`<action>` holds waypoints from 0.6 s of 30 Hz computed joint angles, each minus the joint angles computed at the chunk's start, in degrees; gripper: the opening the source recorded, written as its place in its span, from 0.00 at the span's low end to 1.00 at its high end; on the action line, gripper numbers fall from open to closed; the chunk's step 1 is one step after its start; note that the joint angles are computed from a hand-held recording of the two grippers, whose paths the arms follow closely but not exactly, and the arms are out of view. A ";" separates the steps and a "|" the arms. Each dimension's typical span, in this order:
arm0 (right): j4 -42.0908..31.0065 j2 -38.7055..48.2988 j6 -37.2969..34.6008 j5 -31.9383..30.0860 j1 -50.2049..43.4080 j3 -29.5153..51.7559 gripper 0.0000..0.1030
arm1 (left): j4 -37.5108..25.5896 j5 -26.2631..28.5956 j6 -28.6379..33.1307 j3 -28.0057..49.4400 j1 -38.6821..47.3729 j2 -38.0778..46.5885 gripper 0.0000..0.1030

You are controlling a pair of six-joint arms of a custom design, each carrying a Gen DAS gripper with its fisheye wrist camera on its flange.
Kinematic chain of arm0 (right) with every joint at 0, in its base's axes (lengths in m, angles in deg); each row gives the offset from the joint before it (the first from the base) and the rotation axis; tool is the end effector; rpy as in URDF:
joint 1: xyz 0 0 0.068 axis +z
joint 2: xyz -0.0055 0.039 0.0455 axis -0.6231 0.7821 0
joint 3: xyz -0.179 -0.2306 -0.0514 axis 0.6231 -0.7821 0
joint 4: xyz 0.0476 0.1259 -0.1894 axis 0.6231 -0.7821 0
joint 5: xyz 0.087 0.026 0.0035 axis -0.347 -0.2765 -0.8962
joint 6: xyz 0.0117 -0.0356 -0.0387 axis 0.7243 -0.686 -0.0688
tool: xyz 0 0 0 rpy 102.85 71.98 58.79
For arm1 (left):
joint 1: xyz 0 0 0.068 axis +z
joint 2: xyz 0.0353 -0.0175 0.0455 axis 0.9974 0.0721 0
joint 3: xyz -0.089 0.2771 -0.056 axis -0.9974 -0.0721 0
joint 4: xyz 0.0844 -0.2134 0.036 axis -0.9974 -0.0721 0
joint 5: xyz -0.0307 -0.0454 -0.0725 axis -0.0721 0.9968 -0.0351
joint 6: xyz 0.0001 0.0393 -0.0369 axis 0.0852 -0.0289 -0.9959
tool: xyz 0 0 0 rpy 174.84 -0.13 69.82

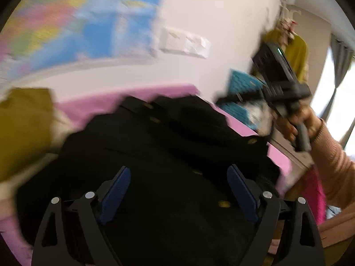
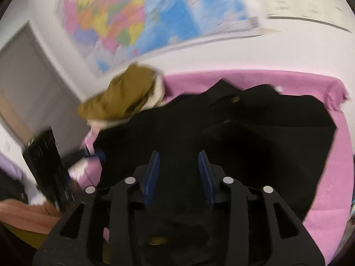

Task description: Fold large clothes

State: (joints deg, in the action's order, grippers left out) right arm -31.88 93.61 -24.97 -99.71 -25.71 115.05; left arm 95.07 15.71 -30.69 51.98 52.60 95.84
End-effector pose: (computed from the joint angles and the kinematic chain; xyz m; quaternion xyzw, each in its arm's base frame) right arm 0.2410 0.0666 0.2014 -0.0274 0.8848 0.2593 0.3861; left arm 0.2163 -0.1500 0.2096 0.2492 0.8555 -0.2312 0.3907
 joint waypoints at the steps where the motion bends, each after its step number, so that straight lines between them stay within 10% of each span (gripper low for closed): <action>1: 1.37 -1.71 0.47 0.27 -2.42 -2.43 0.41 | 0.65 0.86 -0.25 0.89 -0.96 2.09 0.84; 6: 9.91 -1.28 2.37 -2.38 -15.72 -13.15 0.46 | 1.86 6.80 -3.02 6.66 -6.51 8.91 0.94; 11: 23.16 10.18 0.90 -7.10 -25.03 -20.32 0.54 | -2.83 -3.18 -0.57 13.95 -13.01 17.13 0.90; 16: 39.09 24.06 2.24 -9.85 -25.65 -23.15 0.58 | -7.70 3.40 -4.54 17.00 -5.14 19.99 0.05; 18: 42.85 27.64 2.08 -13.63 -26.83 -23.34 0.43 | -7.53 6.09 -6.03 16.05 0.21 18.46 0.03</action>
